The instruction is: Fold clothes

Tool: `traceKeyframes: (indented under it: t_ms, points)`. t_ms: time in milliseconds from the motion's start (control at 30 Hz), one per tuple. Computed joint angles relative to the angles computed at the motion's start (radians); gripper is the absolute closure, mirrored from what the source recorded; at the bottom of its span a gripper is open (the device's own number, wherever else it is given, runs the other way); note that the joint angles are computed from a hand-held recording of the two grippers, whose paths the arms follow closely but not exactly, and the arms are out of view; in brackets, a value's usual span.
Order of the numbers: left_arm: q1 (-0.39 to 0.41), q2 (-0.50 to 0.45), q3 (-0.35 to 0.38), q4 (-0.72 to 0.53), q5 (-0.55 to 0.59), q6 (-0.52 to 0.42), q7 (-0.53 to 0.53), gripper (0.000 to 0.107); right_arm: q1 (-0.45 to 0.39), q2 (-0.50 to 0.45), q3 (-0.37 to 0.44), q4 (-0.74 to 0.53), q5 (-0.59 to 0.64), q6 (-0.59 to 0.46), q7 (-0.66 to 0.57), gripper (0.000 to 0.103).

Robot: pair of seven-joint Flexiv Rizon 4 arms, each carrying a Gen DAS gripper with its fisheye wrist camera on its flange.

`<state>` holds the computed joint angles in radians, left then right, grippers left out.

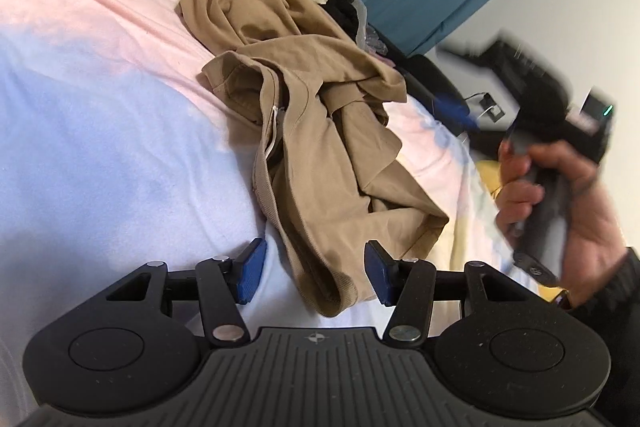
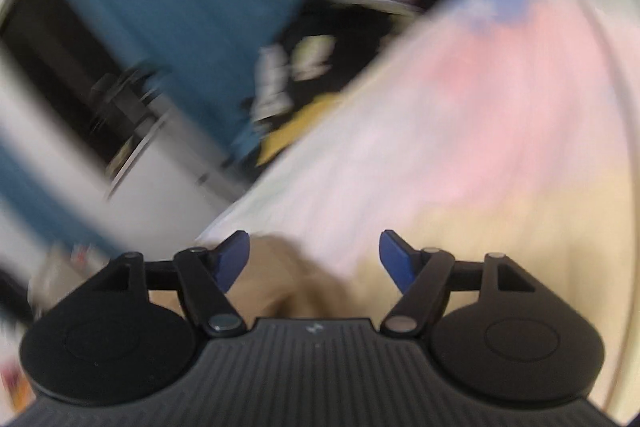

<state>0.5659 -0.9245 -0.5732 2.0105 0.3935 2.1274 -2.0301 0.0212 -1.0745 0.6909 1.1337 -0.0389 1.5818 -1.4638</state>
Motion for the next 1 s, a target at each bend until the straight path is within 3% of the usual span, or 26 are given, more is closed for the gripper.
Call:
traceKeyframes:
  t_ms: [33,100,167,233,367,467,533,600,633,667,800,1000]
  points:
    - [0.011,-0.013,-0.015,-0.004,0.003,0.003,-0.009,0.050,-0.021,-0.005,0.081,-0.006,0.011,-0.039,-0.139,0.030]
    - [0.030,-0.038,-0.038,-0.011,0.009,0.013,-0.029,0.050,-0.061,-0.035,0.230,-0.013,-0.137,-0.203,-0.291,0.031]
    - [0.034,-0.053,-0.046,-0.027,0.018,0.007,-0.034,0.050,-0.040,-0.049,0.286,-0.062,-0.194,-0.394,-0.395,0.034]
    - [0.038,-0.049,-0.046,-0.023,0.032,0.008,-0.029,0.052,0.016,-0.069,0.287,-0.164,-0.214,-0.594,-0.430,0.034]
    - [0.047,-0.045,-0.056,-0.010,0.039,-0.011,-0.024,0.057,0.182,-0.108,0.141,-0.369,-0.294,-0.851,-0.401,0.034]
    - [0.059,-0.052,-0.068,-0.008,0.041,-0.019,-0.011,0.062,0.258,-0.132,0.064,-0.449,-0.358,-0.945,-0.426,0.034]
    - [0.065,-0.056,-0.075,-0.009,0.044,-0.019,0.000,0.062,0.288,-0.118,-0.017,-0.428,-0.371,-0.935,-0.475,0.038]
    - [0.071,-0.061,-0.082,-0.009,0.047,-0.019,0.010,0.062,0.308,-0.114,-0.073,-0.418,-0.383,-0.912,-0.493,0.056]
    - [0.074,-0.063,-0.086,-0.009,0.049,-0.020,0.015,0.062,0.314,-0.116,-0.091,-0.423,-0.376,-0.905,-0.490,0.074]
    - [0.077,-0.065,-0.089,-0.010,0.050,-0.020,0.020,0.062,0.305,-0.104,-0.103,-0.395,-0.355,-0.859,-0.476,0.078]
    - [0.065,-0.059,-0.072,-0.001,0.045,0.020,0.026,0.062,0.252,-0.035,-0.131,-0.254,-0.242,-0.642,-0.421,0.086]
    - [-0.041,0.011,0.060,0.005,0.019,0.094,0.022,0.062,0.146,0.051,-0.100,-0.074,-0.006,-0.384,-0.380,0.091]
